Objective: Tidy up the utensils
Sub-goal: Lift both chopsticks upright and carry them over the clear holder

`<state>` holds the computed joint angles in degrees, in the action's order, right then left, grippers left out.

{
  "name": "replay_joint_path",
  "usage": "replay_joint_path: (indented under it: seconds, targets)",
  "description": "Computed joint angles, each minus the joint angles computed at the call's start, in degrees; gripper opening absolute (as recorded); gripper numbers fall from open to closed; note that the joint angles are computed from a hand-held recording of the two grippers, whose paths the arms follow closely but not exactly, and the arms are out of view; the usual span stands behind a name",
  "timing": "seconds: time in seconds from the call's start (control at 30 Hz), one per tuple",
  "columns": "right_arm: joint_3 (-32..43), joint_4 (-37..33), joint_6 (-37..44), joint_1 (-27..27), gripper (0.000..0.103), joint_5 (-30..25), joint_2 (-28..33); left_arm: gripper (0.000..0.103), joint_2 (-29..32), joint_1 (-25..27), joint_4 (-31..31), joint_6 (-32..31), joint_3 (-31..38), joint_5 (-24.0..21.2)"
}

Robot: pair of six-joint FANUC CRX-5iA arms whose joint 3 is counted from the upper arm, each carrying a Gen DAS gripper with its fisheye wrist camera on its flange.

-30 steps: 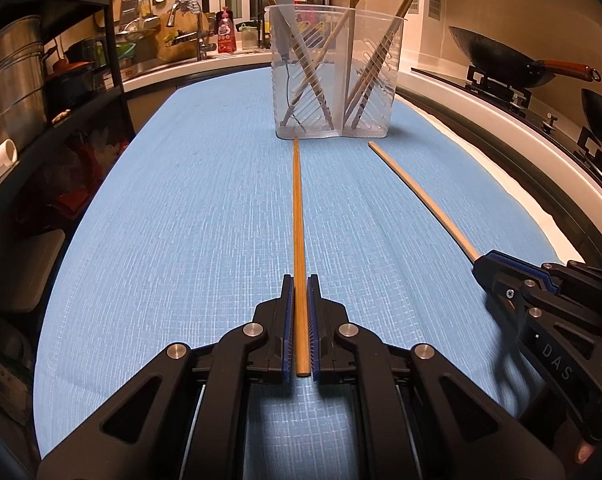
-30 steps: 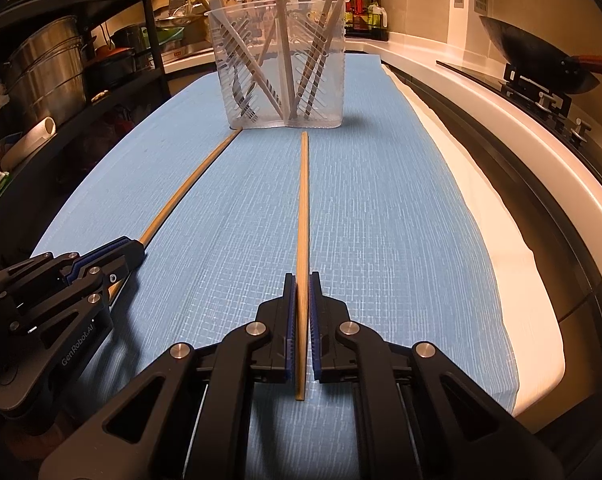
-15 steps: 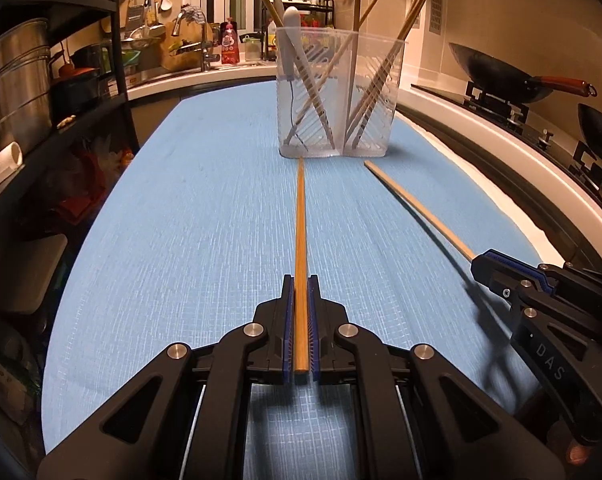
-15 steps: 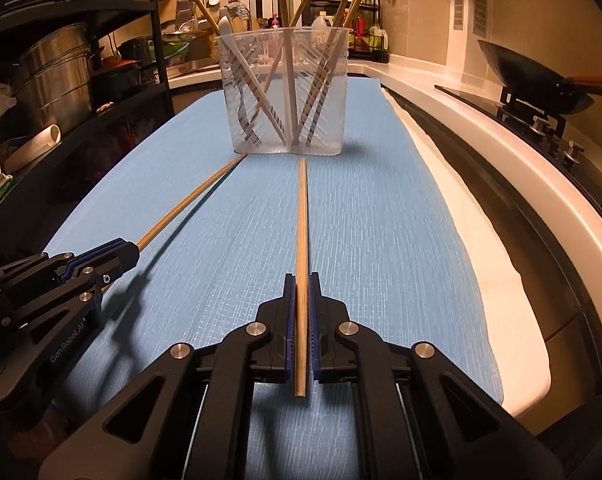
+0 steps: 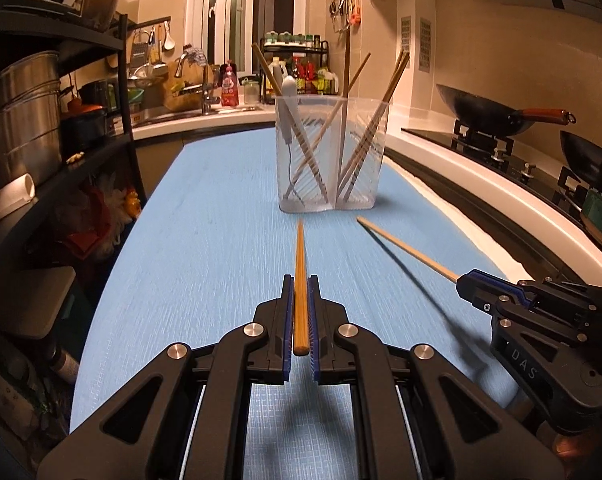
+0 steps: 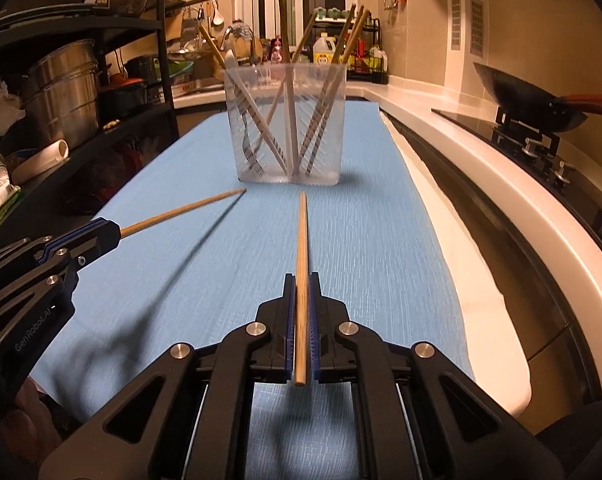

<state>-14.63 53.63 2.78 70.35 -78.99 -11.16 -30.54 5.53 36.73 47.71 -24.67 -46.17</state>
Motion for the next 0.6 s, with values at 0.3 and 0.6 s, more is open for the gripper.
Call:
replay_joint_path:
  seconds: [0.3, 0.6]
  targets:
    - [2.89, 8.07, 3.71, 0.45, 0.006, -0.25, -0.84, 0.007, 1.06, 0.9, 6.33, -3.47, 2.82, 1.86]
    - [10.43, 9.94, 11.35, -4.66, 0.006, 4.49, -0.25, 0.007, 7.68, 1.9, 9.16, -1.76, 12.06, -1.63]
